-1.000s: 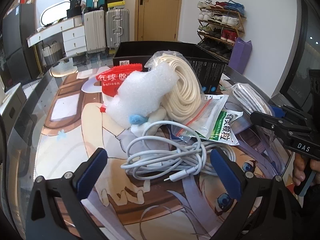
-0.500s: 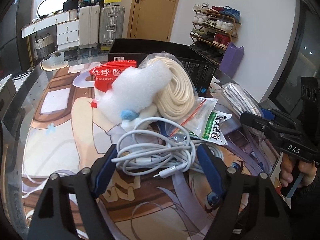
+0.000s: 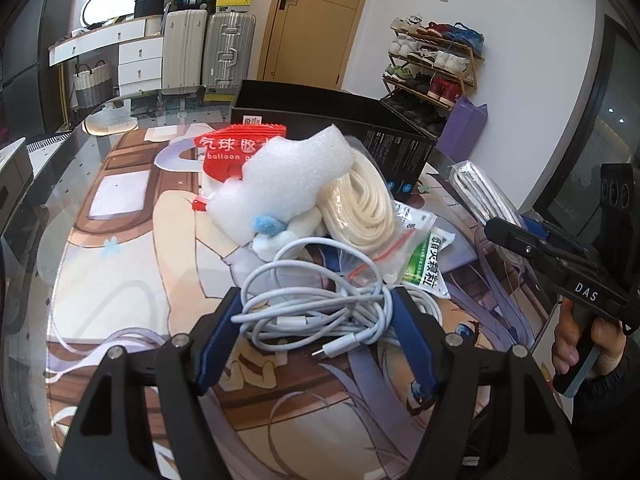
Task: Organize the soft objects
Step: 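Close the left gripper on the white cables while the right holds the rope bag, then lift the cables with the left gripper while the right carries the rope bag over the box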
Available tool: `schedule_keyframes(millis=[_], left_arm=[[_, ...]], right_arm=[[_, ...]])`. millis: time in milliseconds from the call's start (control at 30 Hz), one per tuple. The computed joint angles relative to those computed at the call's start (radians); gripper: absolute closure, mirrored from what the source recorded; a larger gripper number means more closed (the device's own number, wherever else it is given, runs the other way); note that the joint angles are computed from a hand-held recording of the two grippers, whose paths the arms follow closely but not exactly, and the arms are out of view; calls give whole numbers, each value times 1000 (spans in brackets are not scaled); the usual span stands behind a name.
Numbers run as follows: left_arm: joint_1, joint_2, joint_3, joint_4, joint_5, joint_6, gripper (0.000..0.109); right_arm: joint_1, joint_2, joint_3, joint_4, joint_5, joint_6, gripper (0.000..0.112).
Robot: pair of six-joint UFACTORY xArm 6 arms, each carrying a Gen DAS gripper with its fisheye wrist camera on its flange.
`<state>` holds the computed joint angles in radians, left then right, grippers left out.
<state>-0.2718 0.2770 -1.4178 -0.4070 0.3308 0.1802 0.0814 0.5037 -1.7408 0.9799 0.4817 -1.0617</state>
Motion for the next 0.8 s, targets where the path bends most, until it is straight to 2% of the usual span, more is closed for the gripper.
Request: schedule_keyframes(millis=[167, 500, 800], left_arm=[[0, -19, 20, -12, -15, 10, 36], [6, -82, 77, -117, -45, 97, 36], [18, -107, 75, -94, -62, 81, 36]], right_arm=[[-2, -4, -1, 20, 3, -15, 61], [5, -13, 0, 42, 12, -45, 61], [14, -31, 3, 55, 12, -70, 61]])
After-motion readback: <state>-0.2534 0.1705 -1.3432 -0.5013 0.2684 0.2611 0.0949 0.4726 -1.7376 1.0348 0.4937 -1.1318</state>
